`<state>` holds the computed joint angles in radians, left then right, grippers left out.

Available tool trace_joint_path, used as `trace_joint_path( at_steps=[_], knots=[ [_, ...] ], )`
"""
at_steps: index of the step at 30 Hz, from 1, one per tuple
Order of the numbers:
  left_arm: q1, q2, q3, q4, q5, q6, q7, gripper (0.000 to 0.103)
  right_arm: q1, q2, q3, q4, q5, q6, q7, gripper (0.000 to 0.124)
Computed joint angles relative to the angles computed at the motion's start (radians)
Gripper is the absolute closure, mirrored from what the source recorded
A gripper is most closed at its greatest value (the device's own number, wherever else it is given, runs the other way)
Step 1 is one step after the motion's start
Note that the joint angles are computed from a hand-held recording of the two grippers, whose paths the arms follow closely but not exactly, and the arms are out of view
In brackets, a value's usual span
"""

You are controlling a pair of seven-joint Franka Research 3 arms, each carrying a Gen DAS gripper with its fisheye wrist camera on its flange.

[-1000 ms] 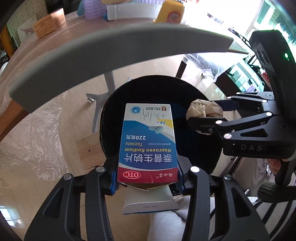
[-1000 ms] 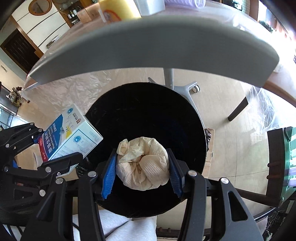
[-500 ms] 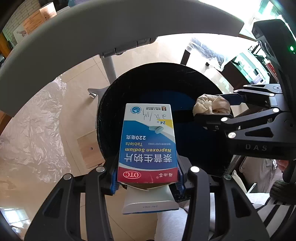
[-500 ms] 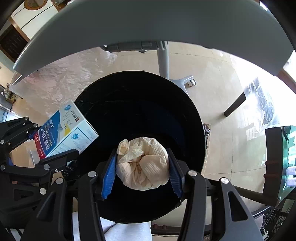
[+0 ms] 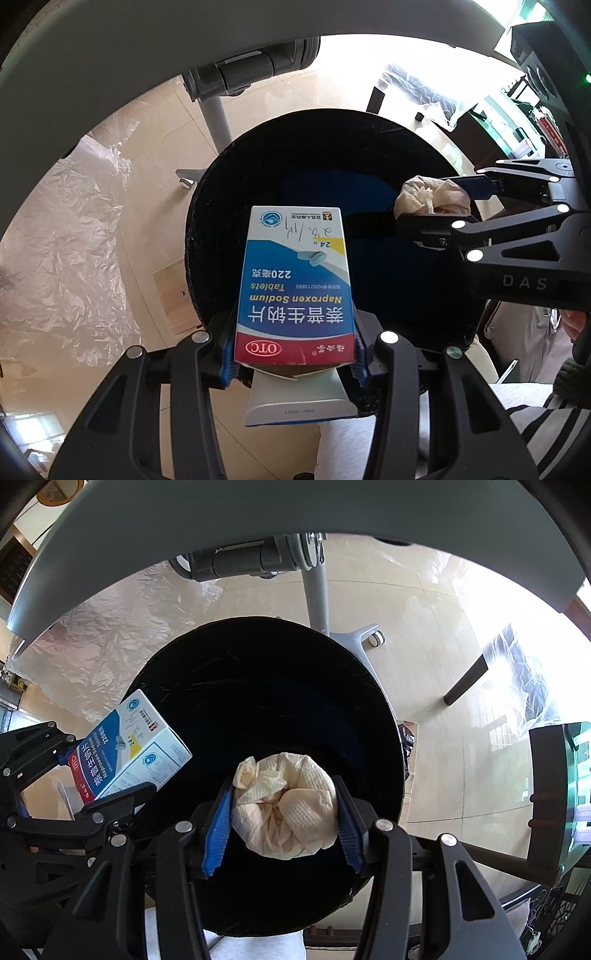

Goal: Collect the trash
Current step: 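Open both tools to drop the box and tissue into the bin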

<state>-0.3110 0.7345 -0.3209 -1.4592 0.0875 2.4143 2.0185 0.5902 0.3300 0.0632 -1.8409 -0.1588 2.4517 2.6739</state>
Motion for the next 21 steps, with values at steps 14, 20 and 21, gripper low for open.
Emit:
trace_joint_path(
  at_steps=[14,20,21],
  knots=[
    [-0.015,0.025,0.007,0.033,0.016,-0.011,-0.009,0.056,0.000,-0.003,-0.007,-0.004,-0.015,-0.012,0.020,0.074],
    [0.007,0.010,-0.016,0.002,-0.019,0.033,0.016,0.030,0.008,-0.026,-0.011,-0.026,-0.036,-0.009,0.057,0.052],
    [0.006,0.007,-0.015,-0.003,-0.018,0.040,0.013,0.029,0.014,-0.034,-0.015,-0.034,-0.054,-0.009,0.083,0.052]
  ],
)
